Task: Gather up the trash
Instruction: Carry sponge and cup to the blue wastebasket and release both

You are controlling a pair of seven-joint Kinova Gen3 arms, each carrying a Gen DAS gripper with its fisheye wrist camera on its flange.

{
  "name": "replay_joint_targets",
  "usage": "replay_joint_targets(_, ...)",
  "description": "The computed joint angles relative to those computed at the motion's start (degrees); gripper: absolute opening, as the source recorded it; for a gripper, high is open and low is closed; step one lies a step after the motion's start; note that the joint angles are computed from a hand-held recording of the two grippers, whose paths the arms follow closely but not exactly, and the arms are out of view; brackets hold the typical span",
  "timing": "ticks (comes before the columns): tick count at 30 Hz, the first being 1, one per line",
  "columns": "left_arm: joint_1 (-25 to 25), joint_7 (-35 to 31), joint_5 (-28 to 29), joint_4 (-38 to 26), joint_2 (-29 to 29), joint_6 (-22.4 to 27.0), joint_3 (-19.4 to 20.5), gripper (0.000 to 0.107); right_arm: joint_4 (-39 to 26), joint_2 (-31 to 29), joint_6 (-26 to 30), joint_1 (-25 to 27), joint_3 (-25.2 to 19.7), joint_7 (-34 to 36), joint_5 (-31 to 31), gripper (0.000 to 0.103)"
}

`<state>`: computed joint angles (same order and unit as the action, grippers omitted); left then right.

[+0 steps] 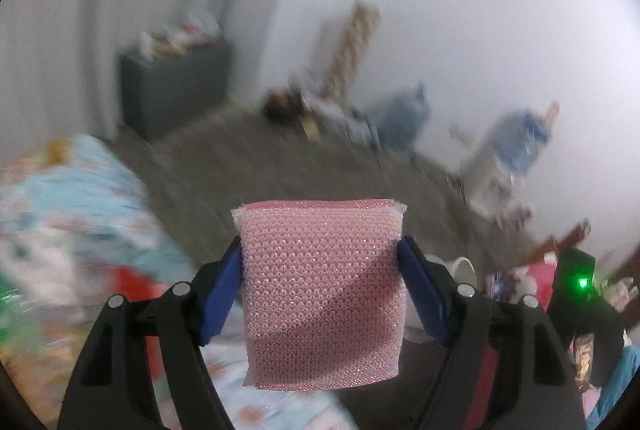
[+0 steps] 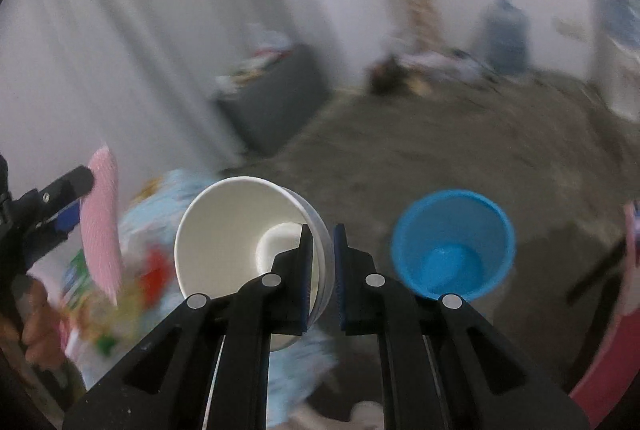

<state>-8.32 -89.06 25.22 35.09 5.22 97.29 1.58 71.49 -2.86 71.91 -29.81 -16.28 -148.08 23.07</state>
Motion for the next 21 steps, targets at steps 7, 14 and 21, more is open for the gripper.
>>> replay_joint_targets(7, 16.9, 6.9, -12.9, -7.9, 18.3, -0.9, 5.7, 0.075, 7.7, 4.0, -3.7, 7.4, 7.4, -2.7, -6.6, 0.009)
replay_joint_targets(14, 26.2, 10.2, -20.3, -19.4, 32.2, 3.3, 2.1, 0.092, 12.8, 10.2, -10.5, 11.9, 12.0, -1.2, -13.8, 0.048)
replay_joint_targets(21, 23.2, 9.5, -19.0, -8.0, 25.1, -4.0, 3.2, 0.092, 13.9, 9.3, -10.0, 11.1, 12.0, -3.5, -12.1, 0.059)
